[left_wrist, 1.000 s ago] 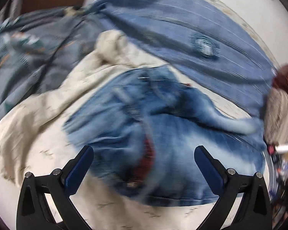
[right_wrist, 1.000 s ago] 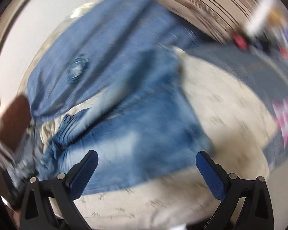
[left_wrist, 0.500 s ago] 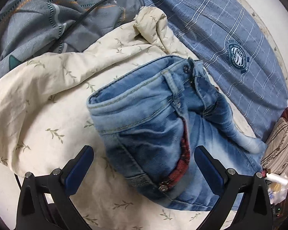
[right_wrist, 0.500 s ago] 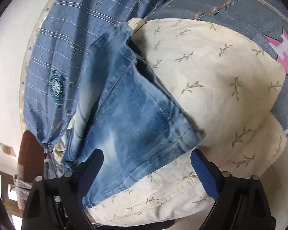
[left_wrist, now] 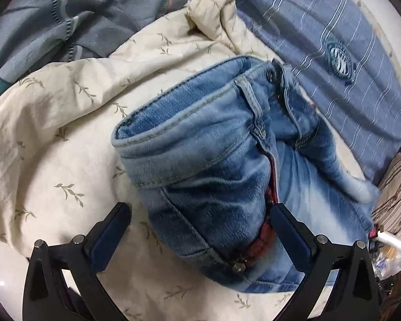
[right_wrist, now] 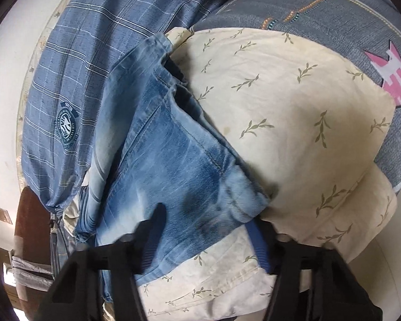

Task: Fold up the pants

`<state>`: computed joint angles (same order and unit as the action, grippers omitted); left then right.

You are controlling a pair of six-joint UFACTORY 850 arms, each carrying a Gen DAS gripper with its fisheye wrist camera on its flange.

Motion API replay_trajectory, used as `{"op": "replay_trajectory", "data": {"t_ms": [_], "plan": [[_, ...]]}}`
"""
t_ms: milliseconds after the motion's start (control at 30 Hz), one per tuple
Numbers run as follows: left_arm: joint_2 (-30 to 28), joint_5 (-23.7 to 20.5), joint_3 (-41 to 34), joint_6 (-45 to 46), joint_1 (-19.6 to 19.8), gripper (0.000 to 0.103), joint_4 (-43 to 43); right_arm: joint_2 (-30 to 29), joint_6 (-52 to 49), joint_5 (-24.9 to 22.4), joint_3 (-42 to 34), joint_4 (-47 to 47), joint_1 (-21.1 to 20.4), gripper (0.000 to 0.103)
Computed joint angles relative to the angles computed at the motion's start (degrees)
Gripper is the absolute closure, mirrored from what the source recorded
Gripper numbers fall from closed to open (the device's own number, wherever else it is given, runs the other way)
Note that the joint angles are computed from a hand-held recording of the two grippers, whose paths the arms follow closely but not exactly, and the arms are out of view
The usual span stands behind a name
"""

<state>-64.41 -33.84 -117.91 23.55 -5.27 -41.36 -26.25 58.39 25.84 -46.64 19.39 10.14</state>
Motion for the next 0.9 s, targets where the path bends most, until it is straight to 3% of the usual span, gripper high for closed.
{"op": "replay_trajectory", "data": {"t_ms": [33,67,100,133,200,300,367,433,533,600,633,667,733,767,800,900], "plan": [[0.6,0.9,0.4,-2.1,-0.3,0.047,2.7,0.0,-0.1,-0.5,0.0,0.0,0.0,0.078],[0.3,-0.6,-0.6,-1.8,-0.3,0.061,3.5,-0.1,-0.7,-1.6,-0.3,0.6,-0.1,0.081],[0.1,-1.3,-1.3,-1.3,-0.4,0.069,3.7,-0.1,-2.4,-2.4,-0.7,1.7,-0.1,0.085],[0.9,0.1,-0.5,-1.6,-0.8,0.079,5.2,-0.1,-4.6,-3.1,-1.0,3.0,0.0,0.088],[3.4,3.7,2.9,0.0,-1.6,0.090,6.7,0.3,-13.9,-4.6,-2.0,10.1,0.6,0.095],[9.3,11.2,11.1,7.7,-1.9,0.092,0.5,2.4,-29.5,-4.7,-2.6,22.8,2.0,0.096],[13.4,15.9,16.8,19.2,-1.6,0.093,-10.1,4.0,-40.6,-3.4,-2.6,32.1,3.3,0.096],[15.9,17.7,20.0,23.5,-1.4,0.093,-15.1,5.4,-52.6,-1.4,-2.8,42.5,4.9,0.096],[13.9,13.8,18.5,12.5,-0.7,0.091,-4.7,4.4,-58.2,-2.1,-3.2,48.6,4.7,0.095],[10.7,11.1,15.9,0.5,-0.9,0.083,7.2,1.8,-51.2,-10.2,-3.7,42.6,1.9,0.091],[8.8,7.2,13.5,-3.5,-0.7,0.079,11.5,0.7,-49.2,-13.4,-4.2,40.9,1.0,0.089],[7.7,5.4,11.9,-5.9,-0.7,0.077,13.3,0.6,-48.6,-14.6,-4.2,41.6,0.6,0.084],[9.2,7.7,13.5,-6.1,-0.5,0.059,12.3,2.7,-54.5,-9.7,-2.8,48.8,1.6,0.065],[10.7,10.2,15.2,-5.3,-0.6,0.055,12.1,3.4,-58.1,-7.2,-2.4,53.4,2.3,0.043],[12.4,12.8,17.1,-3.5,-0.7,0.046,10.5,4.8,-59.3,-3.3,-1.4,55.6,3.1,0.033],[15.7,18.0,20.5,8.5,-0.3,0.034,-1.1,7.4,-53.6,0.3,0.2,48.7,3.1,0.033]]}}
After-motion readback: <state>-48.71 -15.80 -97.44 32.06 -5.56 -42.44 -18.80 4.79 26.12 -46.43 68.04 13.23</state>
